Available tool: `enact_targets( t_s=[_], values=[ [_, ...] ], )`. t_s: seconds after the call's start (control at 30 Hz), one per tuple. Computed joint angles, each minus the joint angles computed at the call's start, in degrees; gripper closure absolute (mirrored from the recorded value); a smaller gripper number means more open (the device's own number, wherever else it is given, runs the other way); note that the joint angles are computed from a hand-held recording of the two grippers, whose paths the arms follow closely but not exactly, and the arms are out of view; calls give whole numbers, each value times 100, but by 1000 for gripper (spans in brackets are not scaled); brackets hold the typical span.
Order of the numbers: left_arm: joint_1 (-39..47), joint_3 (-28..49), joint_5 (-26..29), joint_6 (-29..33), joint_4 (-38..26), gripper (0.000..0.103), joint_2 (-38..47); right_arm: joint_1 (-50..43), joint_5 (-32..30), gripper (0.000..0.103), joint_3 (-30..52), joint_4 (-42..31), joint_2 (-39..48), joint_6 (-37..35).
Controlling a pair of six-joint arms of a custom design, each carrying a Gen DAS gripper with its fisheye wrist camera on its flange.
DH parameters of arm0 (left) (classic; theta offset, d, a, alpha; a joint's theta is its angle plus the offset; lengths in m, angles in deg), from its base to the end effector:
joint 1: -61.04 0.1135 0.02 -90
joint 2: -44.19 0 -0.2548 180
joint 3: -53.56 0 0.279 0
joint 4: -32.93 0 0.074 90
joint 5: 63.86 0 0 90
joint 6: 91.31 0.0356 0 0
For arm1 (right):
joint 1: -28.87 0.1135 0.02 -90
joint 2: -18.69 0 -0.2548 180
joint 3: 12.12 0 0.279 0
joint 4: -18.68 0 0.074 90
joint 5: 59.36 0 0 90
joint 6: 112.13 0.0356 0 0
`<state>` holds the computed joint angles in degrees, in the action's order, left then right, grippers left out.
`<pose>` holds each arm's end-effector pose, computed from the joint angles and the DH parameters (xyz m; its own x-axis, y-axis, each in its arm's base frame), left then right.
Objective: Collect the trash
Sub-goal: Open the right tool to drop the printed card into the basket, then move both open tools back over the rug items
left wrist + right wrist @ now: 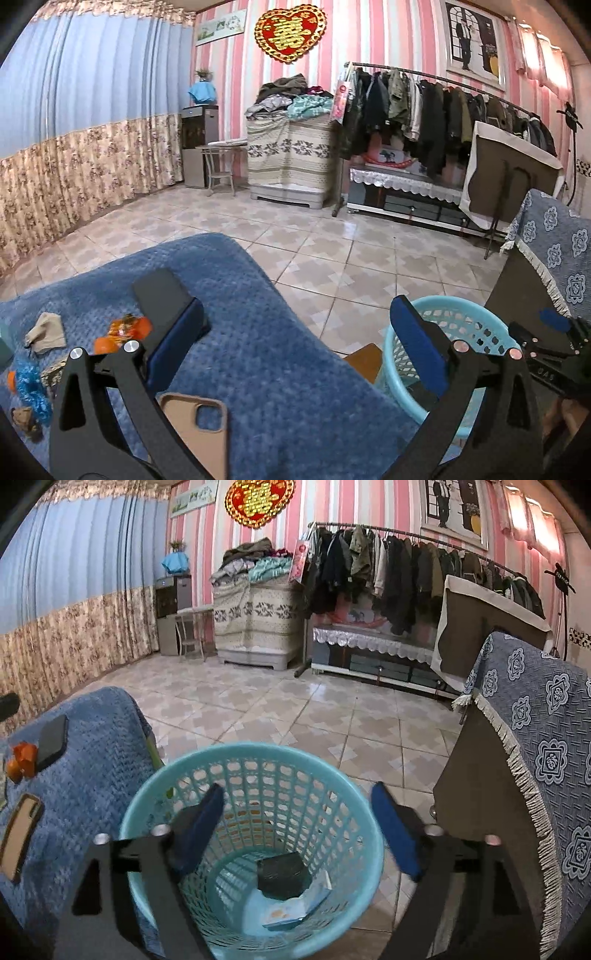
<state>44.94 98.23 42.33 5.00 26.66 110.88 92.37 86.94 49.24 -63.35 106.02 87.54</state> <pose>0.2596 -0.0853 0.1916 -0.3974 0.2246 -0.8897 0.5492 0.8350 -0.0346 0.1291 0.1926 0.1567 -0.4328 0.3030 -0.8491 0.6053 0.7956 -0.0247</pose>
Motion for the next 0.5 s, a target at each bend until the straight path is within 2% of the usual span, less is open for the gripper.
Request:
enact_targets(
  t_s=[0.13, 0.2, 0.3, 0.5],
  values=[
    [541, -67, 333, 100, -248, 5, -364, 177, 79, 14, 286, -308, 99, 281],
    [862, -89, 534, 163, -419, 5, -567, 280, 128, 9, 480, -489, 201, 427],
    [1338, -148, 839, 255, -648, 5, -864, 512, 220, 7, 882, -877, 486, 752],
    [2421, -152, 1494, 635, -1113, 5, -1223, 827, 457, 6, 1679, -1177, 970, 862]
  ],
)
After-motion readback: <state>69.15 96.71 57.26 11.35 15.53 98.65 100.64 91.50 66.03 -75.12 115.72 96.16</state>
